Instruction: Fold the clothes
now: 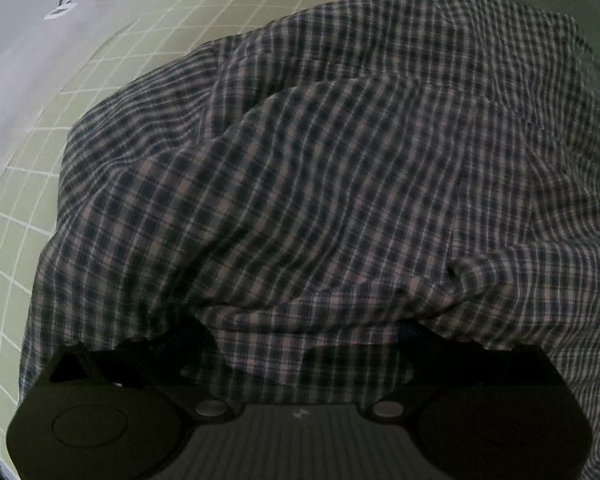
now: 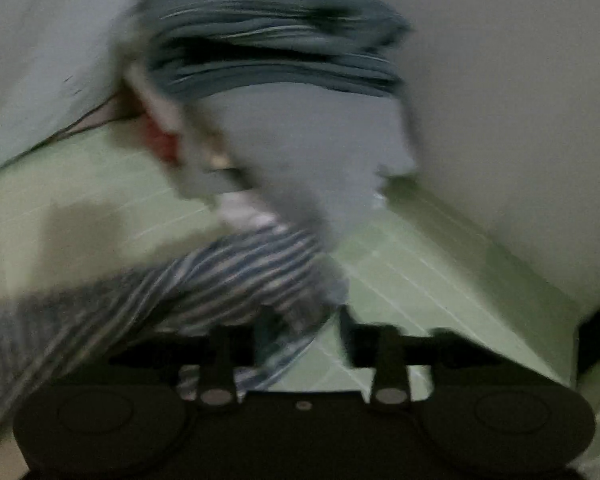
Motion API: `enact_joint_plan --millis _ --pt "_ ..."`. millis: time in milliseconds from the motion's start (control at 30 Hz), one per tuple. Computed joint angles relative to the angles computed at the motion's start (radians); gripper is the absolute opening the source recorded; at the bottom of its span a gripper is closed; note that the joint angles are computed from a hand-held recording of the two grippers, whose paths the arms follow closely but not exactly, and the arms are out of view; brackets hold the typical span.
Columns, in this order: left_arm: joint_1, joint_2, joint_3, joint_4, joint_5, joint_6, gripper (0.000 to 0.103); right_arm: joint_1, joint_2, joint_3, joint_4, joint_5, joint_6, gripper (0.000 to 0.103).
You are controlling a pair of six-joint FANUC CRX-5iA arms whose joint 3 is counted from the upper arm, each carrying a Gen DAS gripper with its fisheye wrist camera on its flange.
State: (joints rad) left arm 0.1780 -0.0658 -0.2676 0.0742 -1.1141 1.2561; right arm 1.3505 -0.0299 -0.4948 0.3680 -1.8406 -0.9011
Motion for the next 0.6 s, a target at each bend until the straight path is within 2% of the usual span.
enact_joint_plan --millis 33,133,267,367,467,500,567,600 --pt "0.0 0.001 0.0 -0.001 0.0 0.002 0.103 0.012 -0.009 -0.007 0.009 0.011 -0.047 0.065" --pt "-0.002 0.004 0.005 -0.006 -0.005 0.015 0.103 0.049 -0.037 -0.032 0.047 0.046 -0.192 0.069" --pt "-0.001 0.012 0.011 -0.008 -0.01 0.019 0.103 0.056 -0.087 -0.129 0.2 0.218 -0.354 0.071" --pt "-0.006 0.015 0.019 -0.011 -0.018 0.028 0.103 -0.024 -0.072 -0.146 0.249 0.337 -0.335 0.071" --pt "-0.009 0.016 0.024 -0.014 -0.021 0.036 0.103 -0.109 -0.041 -0.118 0.23 0.408 -0.254 0.071" --pt "-0.01 0.014 0.023 -0.013 -0.019 0.037 0.103 -0.128 -0.024 -0.101 0.228 0.406 -0.218 0.068" --pt "-0.011 0.01 0.017 -0.013 -0.013 0.04 0.103 -0.15 -0.007 -0.081 0.236 0.408 -0.163 0.038" --pt "-0.012 0.007 0.011 -0.012 -0.007 0.042 0.103 -0.153 -0.013 -0.089 0.248 0.418 -0.153 0.01"
